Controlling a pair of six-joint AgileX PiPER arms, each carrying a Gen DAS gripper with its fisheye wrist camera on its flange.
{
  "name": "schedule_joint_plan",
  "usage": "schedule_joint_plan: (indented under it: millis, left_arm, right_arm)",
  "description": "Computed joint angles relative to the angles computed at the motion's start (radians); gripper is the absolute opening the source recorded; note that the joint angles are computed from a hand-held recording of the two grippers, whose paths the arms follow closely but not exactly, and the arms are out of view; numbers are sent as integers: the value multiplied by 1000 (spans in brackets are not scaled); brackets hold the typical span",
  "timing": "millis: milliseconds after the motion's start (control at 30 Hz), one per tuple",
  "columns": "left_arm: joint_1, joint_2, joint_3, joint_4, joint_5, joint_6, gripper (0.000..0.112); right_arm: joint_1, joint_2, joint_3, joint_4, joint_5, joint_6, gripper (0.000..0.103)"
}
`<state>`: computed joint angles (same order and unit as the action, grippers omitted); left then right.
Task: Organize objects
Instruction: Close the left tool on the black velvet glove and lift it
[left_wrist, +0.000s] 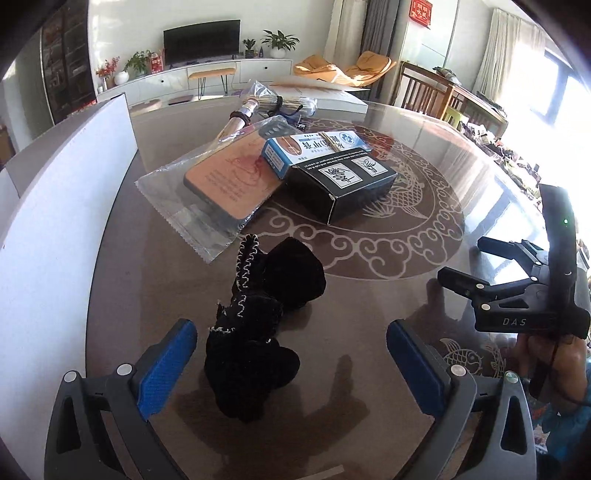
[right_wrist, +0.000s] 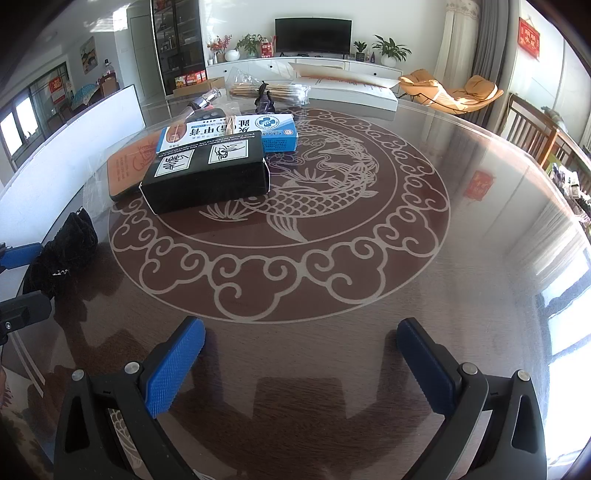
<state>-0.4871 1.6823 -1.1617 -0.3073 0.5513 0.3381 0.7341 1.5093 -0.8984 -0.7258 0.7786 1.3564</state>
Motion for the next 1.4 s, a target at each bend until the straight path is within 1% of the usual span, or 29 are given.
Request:
schedule_joint_plan:
  millis: [67,267,367,433,467,533,667,733,967,1000,1100,1200,1267,1333,1400]
  left_arm:
    - [-2,16,-18,38,-9,-58,103]
    - [-8,90,-72,221,-32,-303,103]
    - [5,102,-62,248,-47,-363,103]
    - [21,105,-53,240,-58,-380,103]
    - [22,101,-42,259,-75,-401,103]
    - [25,103,-40,290,-82,-437,103]
    - [6,106,-31,402,-92,-528,103]
    - [-12,112,-35,474,-83,-591,103]
    - [-11,107,-26,476,-97,-598,103]
    - [-10,106,-23,476,-98,-597,103]
    - [-10,105,-22,476,-99,-599,103]
    - [-15,101,-17,489,-100,-613,103]
    - [-15,100,-15,490,-100,-615,103]
    - [-15,98,-14,489,-100,-613,103]
    - [-15,98,-14,487,-100,-612,103]
  right_arm:
    - [1,-1,-1,1,2,-1,103]
    - [1,-1,-1,1,2,-1,103]
    - [2,-2,-1,2,3,-1,103]
    - [1,-1,-1,1,2,-1,103]
    - [2,-2,-1,1,3,-1,103]
    - [1,-1,-1,1,2,-1,103]
    - [3,-3,-1,2,4,-1,103]
    - [1,-2,0,1,2,-1,103]
    - [5,0,-5,-2,10,2,103]
    - [4,20,-23,-15,14,4,103]
    - [6,76,-135,-50,30,-30,103]
    - [-2,189,-348,-45,48,-167,103]
    - [-9,297,-519,-16,101,-292,103]
    - [-30,412,-680,45,168,-427,103]
    - [-55,484,-770,103,215,-517,103]
